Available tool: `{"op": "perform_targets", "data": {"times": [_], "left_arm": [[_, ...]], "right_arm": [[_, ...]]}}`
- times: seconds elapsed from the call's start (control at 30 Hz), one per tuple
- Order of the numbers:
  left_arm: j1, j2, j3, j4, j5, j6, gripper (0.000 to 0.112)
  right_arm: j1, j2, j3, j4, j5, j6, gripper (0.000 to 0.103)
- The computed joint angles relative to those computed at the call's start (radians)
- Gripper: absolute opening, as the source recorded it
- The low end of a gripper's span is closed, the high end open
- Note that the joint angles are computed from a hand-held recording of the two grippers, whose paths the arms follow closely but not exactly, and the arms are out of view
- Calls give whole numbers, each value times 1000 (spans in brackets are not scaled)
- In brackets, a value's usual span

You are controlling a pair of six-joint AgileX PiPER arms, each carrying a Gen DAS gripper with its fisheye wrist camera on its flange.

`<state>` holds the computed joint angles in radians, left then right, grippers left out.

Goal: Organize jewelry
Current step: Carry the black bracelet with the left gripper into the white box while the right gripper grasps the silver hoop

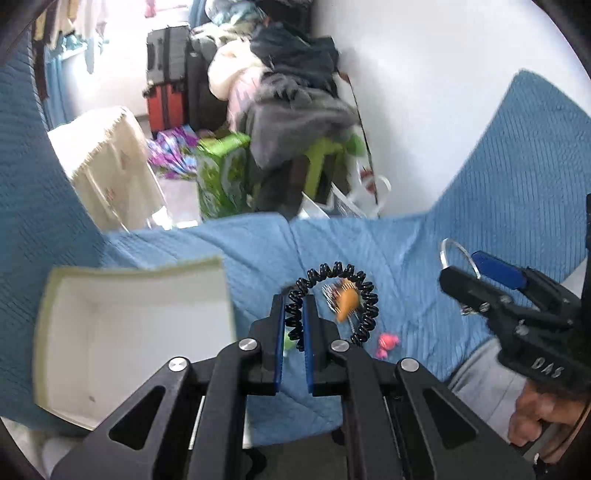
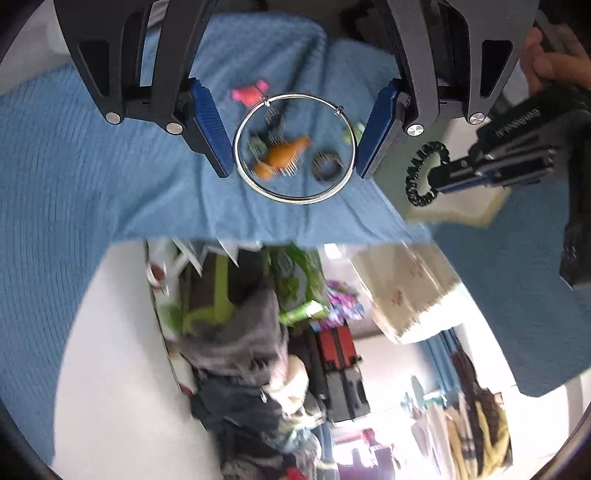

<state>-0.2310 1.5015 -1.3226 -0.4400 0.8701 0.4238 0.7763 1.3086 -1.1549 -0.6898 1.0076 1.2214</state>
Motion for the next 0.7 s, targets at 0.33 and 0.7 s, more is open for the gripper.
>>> {"op": "perform_targets", "data": {"times": [0.33, 0.7], "left_arm": [[197, -66, -40, -57, 64, 118, 9], [407, -35, -2, -133, 107, 249, 9]], "right_arm": [[50, 131, -311, 9, 59, -119, 67], [126, 375, -548, 38, 38, -134, 67]]}}
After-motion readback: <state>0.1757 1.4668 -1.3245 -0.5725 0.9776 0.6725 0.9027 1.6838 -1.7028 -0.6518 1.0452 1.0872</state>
